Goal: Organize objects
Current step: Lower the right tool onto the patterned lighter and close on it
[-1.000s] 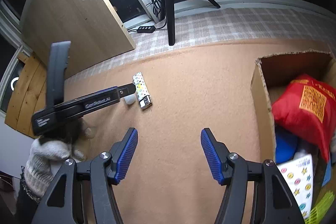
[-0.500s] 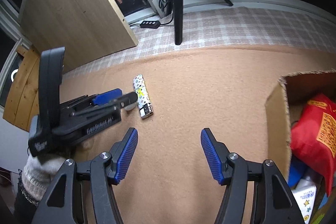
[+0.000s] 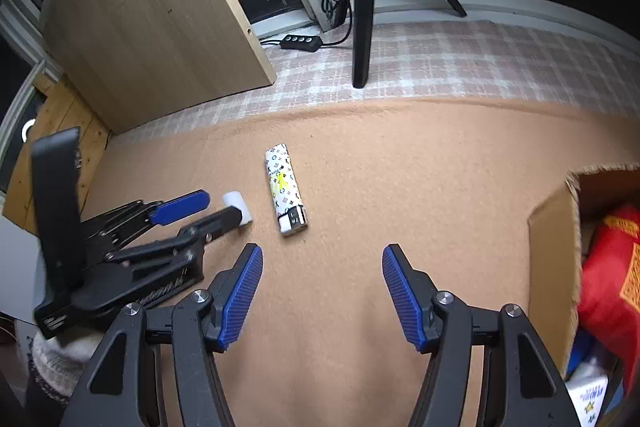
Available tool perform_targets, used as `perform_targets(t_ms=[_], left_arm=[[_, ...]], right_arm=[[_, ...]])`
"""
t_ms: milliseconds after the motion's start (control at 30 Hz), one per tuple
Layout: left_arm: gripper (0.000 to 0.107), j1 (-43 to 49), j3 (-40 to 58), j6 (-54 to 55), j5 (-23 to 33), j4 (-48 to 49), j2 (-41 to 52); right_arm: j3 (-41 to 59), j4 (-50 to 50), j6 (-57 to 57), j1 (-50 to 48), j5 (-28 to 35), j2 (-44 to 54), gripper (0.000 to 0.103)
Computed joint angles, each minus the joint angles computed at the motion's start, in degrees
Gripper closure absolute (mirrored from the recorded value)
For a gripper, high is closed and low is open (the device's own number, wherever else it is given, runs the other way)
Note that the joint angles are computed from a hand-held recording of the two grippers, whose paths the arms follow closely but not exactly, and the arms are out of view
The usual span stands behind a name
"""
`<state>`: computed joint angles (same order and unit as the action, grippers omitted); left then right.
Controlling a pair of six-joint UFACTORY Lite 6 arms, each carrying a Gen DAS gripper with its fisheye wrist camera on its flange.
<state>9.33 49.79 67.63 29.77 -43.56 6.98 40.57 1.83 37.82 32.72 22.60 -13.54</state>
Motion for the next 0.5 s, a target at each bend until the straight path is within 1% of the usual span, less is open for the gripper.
perform_targets(t_ms=[67, 133, 267, 433, 500], left_arm=[[0.052, 0.2, 0.1, 0.0, 0.3, 0.0, 0.1], [0.052, 0.0, 0.7, -0.5, 0.5, 0.1, 1.1], [0.05, -1.4, 1.7, -1.1, 0.3, -0.5, 3.4], [0.05, -3.3, 2.0, -0.1, -2.1, -3.0, 5.3], [0.05, -4.4, 1.5, 0.7, -4.3, -3.7, 5.2]], right_arm=[[2.2, 0.2, -1.1, 0.1, -0.4, 3.1, 0.044], [4.1, 0.2, -1.7, -0.1, -0.4, 5.6, 0.045], [5.9, 0.1, -1.8, -0.3, -0.4, 7.9, 0.045], [6.0, 0.0, -2.4, -0.6, -0.4, 8.5, 0.047], [5.7, 0.0, -2.6, -0.9, -0.4, 8.3, 0.047]])
